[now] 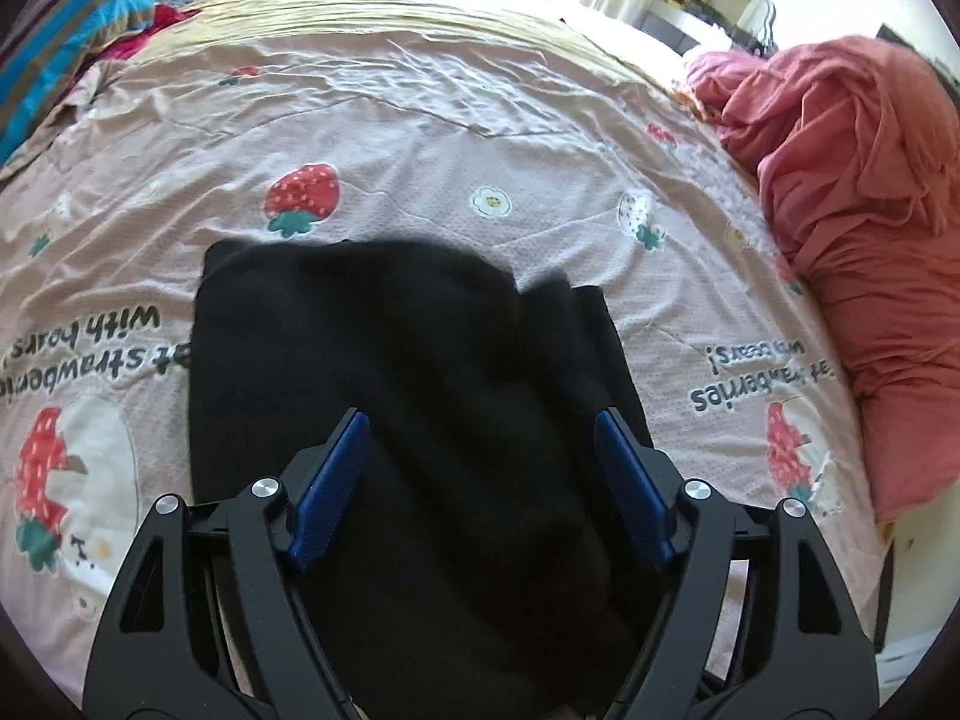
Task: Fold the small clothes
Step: 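Lay the folded edge down and open the left tool, then press the folded edge flat with the right tool, then open it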
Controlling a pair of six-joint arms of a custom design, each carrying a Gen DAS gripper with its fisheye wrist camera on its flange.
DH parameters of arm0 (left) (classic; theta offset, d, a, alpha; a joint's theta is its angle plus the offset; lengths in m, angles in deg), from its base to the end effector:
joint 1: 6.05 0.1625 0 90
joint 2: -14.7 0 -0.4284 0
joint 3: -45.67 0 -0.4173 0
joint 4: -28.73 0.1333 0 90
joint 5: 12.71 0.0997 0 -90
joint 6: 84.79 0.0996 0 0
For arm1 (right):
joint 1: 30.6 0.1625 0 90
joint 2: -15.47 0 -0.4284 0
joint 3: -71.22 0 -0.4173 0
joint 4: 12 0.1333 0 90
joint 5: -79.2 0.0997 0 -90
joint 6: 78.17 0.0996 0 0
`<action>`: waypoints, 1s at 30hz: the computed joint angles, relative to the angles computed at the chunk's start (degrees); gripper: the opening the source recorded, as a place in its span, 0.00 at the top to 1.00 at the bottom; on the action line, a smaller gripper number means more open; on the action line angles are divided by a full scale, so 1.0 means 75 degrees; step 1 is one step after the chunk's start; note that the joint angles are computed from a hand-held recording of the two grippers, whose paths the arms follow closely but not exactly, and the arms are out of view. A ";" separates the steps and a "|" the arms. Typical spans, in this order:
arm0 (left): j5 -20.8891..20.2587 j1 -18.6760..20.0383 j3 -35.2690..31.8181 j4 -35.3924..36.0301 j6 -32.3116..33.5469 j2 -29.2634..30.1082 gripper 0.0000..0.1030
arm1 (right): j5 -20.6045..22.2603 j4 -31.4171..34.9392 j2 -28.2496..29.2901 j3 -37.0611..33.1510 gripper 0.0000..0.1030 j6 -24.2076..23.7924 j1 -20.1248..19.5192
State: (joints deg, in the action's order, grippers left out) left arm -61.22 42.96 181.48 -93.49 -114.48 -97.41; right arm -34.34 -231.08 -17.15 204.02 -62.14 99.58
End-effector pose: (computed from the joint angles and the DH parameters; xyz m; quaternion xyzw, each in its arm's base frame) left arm -0.0664 -0.3802 0.3327 0.0656 0.9306 -0.2610 0.2480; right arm 0.3415 -0.2594 -0.0491 0.1485 -0.9377 0.3085 0.0592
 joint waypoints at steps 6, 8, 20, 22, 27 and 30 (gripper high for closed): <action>0.0706 -0.0106 0.0307 0.0679 -0.0346 -0.1163 0.33 | 0.0829 0.0329 -0.0402 0.0284 0.72 0.0171 -0.0355; 0.1026 -0.0094 0.0410 0.1074 -0.0495 -0.1576 0.33 | 0.1461 0.0665 -0.0768 0.0396 0.53 -0.0019 -0.0622; 0.0905 0.0170 0.0680 0.1327 -0.0182 -0.2269 0.32 | 0.2862 0.4080 -0.1549 -0.0959 0.37 -0.0693 -0.1669; 0.0863 0.0195 0.0683 0.1339 -0.0129 -0.2302 0.32 | 0.2823 0.4348 -0.1443 -0.1227 0.45 -0.0707 -0.1670; 0.0841 0.0203 0.0637 0.1477 -0.0130 -0.2290 0.32 | 0.1918 0.4945 -0.1184 -0.1943 0.82 -0.1466 -0.1159; 0.0763 0.0140 0.0625 0.1580 -0.0198 -0.2379 0.32 | 0.1339 0.4783 -0.1222 -0.2012 0.83 -0.2283 -0.0794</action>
